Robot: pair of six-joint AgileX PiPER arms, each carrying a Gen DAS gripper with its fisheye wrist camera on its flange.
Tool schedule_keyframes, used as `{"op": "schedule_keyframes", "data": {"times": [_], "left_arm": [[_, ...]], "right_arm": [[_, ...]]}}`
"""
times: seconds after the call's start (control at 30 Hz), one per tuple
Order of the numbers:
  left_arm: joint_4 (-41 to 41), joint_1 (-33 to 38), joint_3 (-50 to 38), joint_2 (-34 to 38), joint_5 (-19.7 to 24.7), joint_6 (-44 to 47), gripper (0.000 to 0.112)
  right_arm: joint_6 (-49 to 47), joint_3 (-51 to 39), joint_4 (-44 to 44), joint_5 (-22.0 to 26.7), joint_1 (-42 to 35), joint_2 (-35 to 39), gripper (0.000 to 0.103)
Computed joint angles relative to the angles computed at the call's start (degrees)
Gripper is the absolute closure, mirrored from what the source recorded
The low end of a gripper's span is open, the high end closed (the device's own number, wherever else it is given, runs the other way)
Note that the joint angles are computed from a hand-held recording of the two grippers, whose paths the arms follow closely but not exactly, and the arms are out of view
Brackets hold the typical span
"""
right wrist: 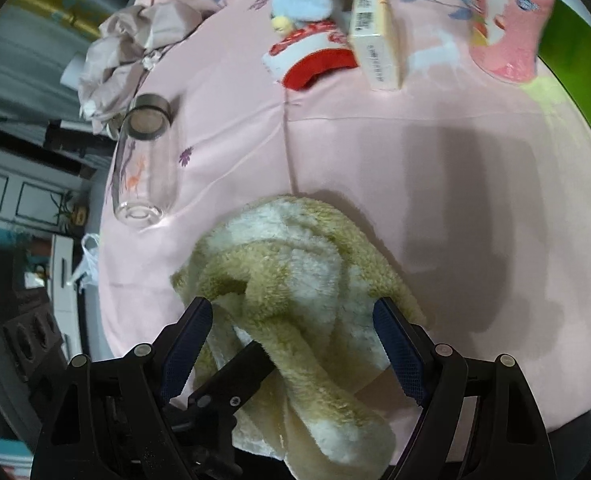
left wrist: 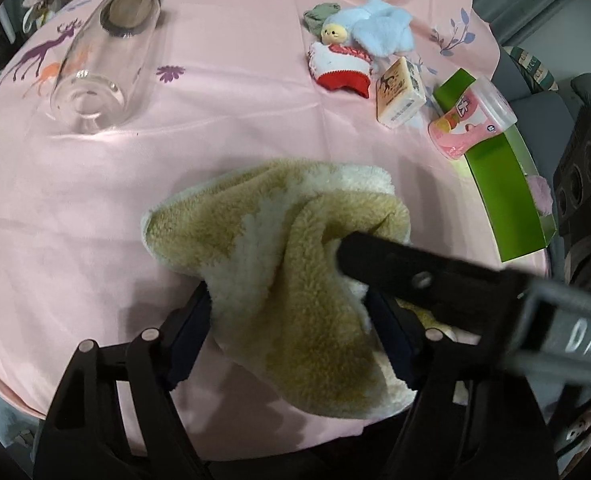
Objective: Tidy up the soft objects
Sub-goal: 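Grasp the yellow fluffy towel with the right gripper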
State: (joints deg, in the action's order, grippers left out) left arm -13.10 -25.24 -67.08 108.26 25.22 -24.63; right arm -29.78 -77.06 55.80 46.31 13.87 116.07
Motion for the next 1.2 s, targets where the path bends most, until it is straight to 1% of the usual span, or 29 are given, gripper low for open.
{"op": "schedule_keyframes", "data": {"times": [0.03,0.1,0.13,0.17,0.23,0.27,0.33,0.43,0.5,0.6,0.77,0.93,1.03,1.2], "left_arm": [[-0.52,-0.03,-0.23,0.23,-0.20,0.41,0.044],[-2.89,0.28,-0.28,0.46,-0.68,2.41,0.057],[-4.09,0.37,-0.40,0.69,-0.76,3.83,0.061],[-3.59,0.16,-0.59,0.90,-0.86,3.61,0.066],[-1.77,-0.31,-0.60,1.18,-1.68,2.26,0.069],[-1.33,-0.38,-0.73,1.28,-1.76,1.85,0.069],[-1.63,-0.50,-0.80,1.44,-2.33,2.41,0.073],[0.94,-1.19,-1.59,1.40,-1.89,0.34,0.080],[4.12,-1.87,-2.51,1.41,-1.31,-2.06,0.084],[9.30,-3.18,-3.75,0.81,-0.68,-6.44,0.084],[14.73,-4.99,-5.54,-0.44,-1.40,-10.15,0.085],[21.70,-7.43,-9.36,-1.15,-0.94,-14.57,0.085],[22.96,-8.39,-12.70,-0.56,-0.09,-14.44,0.085],[24.41,-9.78,-20.44,1.65,2.86,-12.53,0.085]], "right_arm": [[-0.07,-0.33,-0.53,-0.02,0.35,0.13,0.019],[-1.55,-0.13,0.43,-0.62,0.83,0.36,0.020],[-2.73,-0.01,1.09,-1.18,1.21,0.54,0.027],[-3.09,0.00,0.89,-1.98,1.65,0.61,0.030],[-4.99,0.31,2.18,-2.26,1.66,0.82,0.041],[-5.55,0.24,2.64,-2.07,1.50,1.08,0.042],[-7.48,0.41,4.53,-1.08,0.76,1.47,0.054],[-9.91,0.93,7.29,0.15,-0.10,1.73,0.061],[-11.65,1.67,8.90,0.68,-0.69,1.33,0.063],[-13.58,2.94,10.89,0.95,-1.53,0.11,0.063],[-16.76,6.40,12.89,-1.74,-2.92,-5.29,0.064],[-20.69,9.23,16.19,-2.79,-5.99,-9.98,0.064],[-21.77,10.03,16.84,-3.56,-7.92,-12.33,0.064],[-22.66,9.50,17.76,-4.34,-11.13,-14.31,0.064]]}}
